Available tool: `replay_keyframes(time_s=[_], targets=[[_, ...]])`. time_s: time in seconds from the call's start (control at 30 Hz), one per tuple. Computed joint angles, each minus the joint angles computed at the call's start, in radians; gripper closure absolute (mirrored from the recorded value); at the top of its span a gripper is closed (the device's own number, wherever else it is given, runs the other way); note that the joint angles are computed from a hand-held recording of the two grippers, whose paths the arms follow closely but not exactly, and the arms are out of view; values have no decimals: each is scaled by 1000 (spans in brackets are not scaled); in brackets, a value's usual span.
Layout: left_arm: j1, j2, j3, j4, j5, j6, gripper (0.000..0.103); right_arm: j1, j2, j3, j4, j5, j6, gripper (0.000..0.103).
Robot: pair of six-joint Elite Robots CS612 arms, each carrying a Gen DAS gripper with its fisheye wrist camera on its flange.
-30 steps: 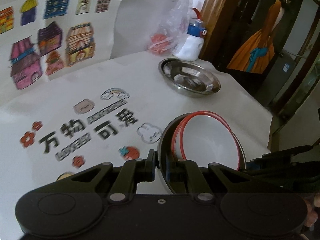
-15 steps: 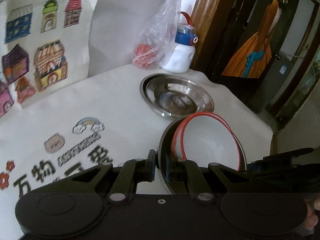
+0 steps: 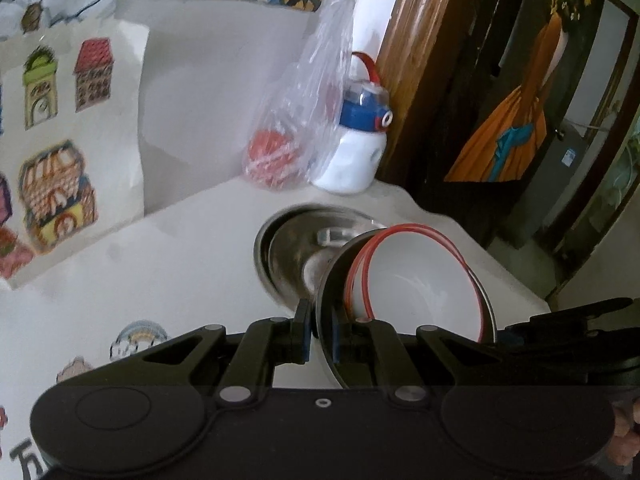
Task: Organize plates and bowls
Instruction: 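Lower the bowl stack onto the flat steel plate with both grippers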
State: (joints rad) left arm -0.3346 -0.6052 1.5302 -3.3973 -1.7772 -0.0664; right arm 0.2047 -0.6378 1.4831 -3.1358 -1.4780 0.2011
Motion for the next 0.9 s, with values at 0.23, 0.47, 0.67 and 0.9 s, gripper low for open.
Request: replay_keyframes(time_s=[0.23,0.47,0.67,0.9], targets=[[-8,25,-61,23,24,-6,95,-16,20,-47,29,15,3,77],[-12,49,-119,51,38,-7,95,-24,47,-99,51,8,2,77],[-14,75,-169,83,54,-10,95,-28,68,-135,80,5,3,77],[-16,94,-202,111,62,-11,95,-30,81,-155,104,4,8,77]])
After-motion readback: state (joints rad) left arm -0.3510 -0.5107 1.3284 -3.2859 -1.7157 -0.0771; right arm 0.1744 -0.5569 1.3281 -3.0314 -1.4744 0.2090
